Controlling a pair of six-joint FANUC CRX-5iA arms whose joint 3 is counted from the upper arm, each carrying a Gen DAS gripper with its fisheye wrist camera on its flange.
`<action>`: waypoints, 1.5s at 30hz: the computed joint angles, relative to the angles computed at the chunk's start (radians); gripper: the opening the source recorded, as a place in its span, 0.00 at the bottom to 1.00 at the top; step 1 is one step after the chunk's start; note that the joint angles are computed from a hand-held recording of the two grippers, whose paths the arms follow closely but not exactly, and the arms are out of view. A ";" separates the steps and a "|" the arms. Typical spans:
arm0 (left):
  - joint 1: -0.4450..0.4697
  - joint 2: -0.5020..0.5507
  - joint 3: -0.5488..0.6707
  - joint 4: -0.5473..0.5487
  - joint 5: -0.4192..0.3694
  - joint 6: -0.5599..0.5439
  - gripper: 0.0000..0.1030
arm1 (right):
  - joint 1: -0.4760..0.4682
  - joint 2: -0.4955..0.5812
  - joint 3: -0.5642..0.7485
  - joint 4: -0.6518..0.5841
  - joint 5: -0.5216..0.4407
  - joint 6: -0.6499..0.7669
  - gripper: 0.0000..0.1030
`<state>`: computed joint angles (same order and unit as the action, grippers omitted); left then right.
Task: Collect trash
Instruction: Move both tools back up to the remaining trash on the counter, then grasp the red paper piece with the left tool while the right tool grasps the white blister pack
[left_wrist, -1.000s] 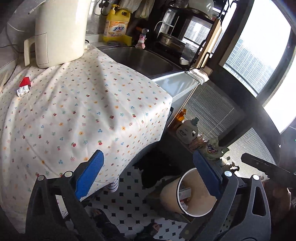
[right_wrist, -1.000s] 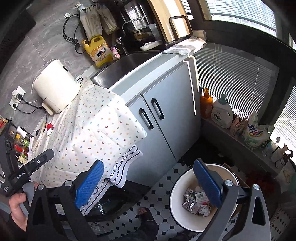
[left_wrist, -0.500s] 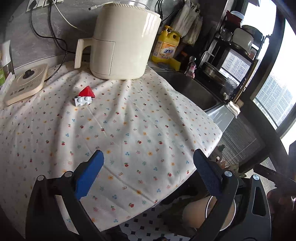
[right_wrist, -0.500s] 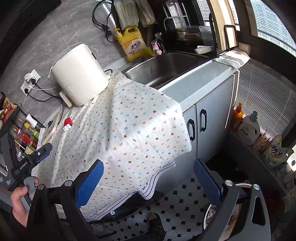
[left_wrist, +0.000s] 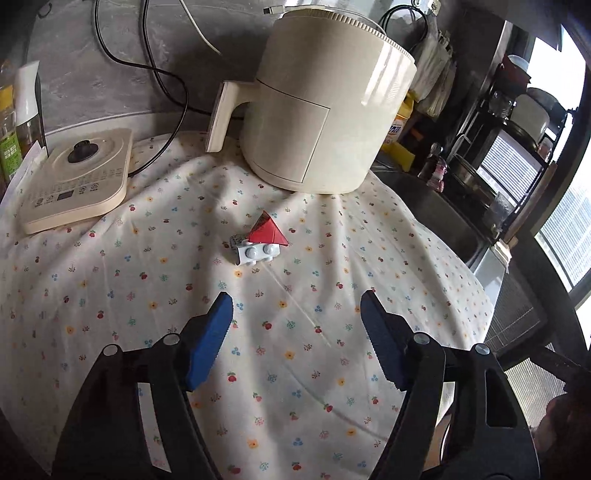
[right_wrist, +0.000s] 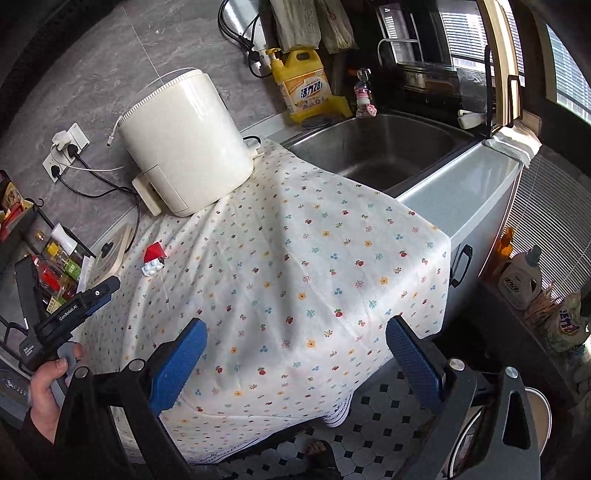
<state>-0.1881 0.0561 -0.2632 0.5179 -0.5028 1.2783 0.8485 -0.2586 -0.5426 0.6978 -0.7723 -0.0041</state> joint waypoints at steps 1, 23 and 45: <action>0.011 0.012 0.003 0.027 0.001 -0.031 0.62 | 0.001 0.014 0.007 0.007 0.001 -0.015 0.92; 0.026 0.295 0.302 0.073 -0.147 -0.172 0.36 | 0.025 0.127 0.122 -0.008 -0.115 -0.083 0.92; 0.117 0.096 0.138 0.042 -0.033 0.001 0.12 | -0.157 0.472 0.612 -0.545 0.099 0.793 0.92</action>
